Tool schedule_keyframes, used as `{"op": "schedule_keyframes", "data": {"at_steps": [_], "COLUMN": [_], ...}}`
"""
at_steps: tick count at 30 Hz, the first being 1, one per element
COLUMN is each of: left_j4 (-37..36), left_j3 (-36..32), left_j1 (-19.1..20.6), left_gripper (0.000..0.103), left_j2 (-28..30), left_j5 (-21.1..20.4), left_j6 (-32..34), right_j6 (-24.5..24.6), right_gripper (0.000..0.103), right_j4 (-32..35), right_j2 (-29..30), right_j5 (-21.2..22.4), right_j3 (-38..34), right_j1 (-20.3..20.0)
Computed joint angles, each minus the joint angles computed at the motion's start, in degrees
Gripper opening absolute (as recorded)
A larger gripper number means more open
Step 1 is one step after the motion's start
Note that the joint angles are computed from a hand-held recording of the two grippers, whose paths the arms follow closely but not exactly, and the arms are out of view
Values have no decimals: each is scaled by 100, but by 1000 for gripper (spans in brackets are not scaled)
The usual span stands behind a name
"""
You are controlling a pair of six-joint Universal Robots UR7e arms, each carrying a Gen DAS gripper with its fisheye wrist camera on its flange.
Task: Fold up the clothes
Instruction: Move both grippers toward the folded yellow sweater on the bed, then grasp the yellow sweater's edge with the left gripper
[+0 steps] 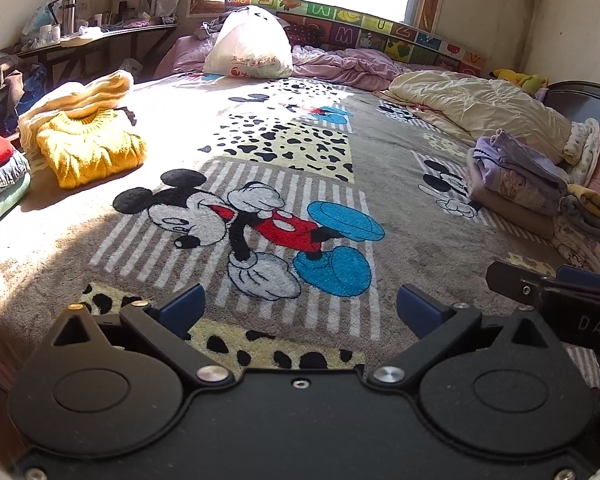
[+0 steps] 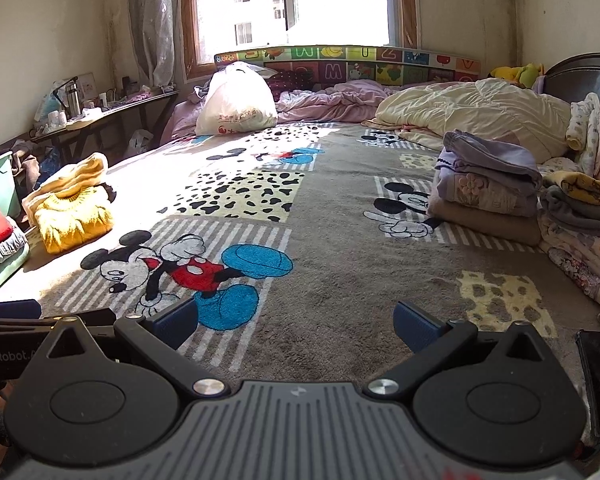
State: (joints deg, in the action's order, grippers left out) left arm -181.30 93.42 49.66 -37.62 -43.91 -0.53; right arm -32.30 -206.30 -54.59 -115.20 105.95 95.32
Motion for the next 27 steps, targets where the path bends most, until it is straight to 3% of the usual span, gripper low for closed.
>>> {"op": "schedule_keyframes", "data": {"at_steps": [8, 12, 16, 18, 20, 23, 27], "left_j4": [26, -910, -919, -1096, -1297, -1532, -1363], "left_j3": [-496, -771, -1419, -1908, -2515, -3645, -5360], "left_j1": [533, 832, 1156, 1311, 1449, 1644, 1829], "left_gripper": [103, 103, 103, 103, 103, 102, 89], "left_j2": [35, 260, 536, 788, 1092, 1646, 2477], "left_j5": [236, 330, 555, 611, 607, 551, 485], "left_j6": [49, 842, 1398, 1799, 2200, 2781, 3263], "right_j6": [100, 388, 527, 490, 413, 13, -70], "right_gripper": [103, 103, 103, 103, 103, 103, 103], "right_j4": [770, 1407, 1500, 1501, 1819, 1692, 1385], "right_j2": [521, 860, 1271, 1459, 1561, 1637, 1685], "right_j5": [1041, 1625, 2022, 2102, 1839, 1886, 2084], "right_j3": [-859, -1451, -1853, -2002, -2170, -2162, -2071], "right_j1": [-410, -725, -1006, -1123, -1132, -1151, -1216]}}
